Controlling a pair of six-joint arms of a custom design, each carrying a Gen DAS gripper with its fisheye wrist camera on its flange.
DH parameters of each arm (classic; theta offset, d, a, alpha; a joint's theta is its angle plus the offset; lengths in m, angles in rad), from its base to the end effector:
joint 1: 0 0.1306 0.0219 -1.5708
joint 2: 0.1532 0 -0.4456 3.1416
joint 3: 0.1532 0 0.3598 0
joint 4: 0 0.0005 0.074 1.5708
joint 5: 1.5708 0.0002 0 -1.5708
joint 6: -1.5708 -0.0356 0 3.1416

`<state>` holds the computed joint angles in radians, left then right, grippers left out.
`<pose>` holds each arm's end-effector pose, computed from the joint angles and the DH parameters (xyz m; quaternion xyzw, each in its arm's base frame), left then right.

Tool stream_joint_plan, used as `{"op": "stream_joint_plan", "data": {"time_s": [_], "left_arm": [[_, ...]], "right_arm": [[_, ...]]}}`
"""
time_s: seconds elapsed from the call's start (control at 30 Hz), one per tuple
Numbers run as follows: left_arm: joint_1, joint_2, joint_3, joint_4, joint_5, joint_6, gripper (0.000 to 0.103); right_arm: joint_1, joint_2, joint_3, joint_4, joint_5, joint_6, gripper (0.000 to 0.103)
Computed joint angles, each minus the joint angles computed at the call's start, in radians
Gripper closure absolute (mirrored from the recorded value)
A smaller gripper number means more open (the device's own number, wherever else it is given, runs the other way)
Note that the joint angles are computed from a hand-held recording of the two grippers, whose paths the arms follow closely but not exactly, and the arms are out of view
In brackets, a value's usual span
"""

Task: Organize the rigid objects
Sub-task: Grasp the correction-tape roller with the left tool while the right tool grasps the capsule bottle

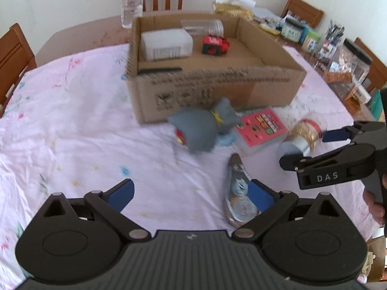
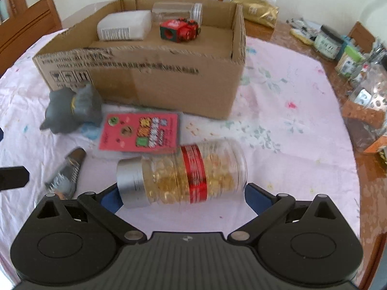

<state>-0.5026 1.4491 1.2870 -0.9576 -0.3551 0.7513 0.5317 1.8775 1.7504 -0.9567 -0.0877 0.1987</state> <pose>0.3892 -0.2004 0.4212 -0.1582 0.9470 0.0103 0.2793 0.5397 0.3205 0.3875 -0.3561 0.9019 0.0819 0.2305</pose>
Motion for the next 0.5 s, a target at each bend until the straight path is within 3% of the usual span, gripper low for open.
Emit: {"op": "stream_joint_plan", "data": {"time_s": [0.27, 0.5], "left_arm": [[-0.071, 0.107, 0.078, -0.103, -0.038, 0.158, 0.003], [-0.093, 0.124, 0.075, -0.177, -0.086, 0.307, 0.000]], "right_arm": [[-0.036, -0.001, -0.018, 0.024, -0.098, 0.142, 0.000], [-0.047, 0.004, -0.014, 0.026, -0.128, 0.185, 0.000]]}}
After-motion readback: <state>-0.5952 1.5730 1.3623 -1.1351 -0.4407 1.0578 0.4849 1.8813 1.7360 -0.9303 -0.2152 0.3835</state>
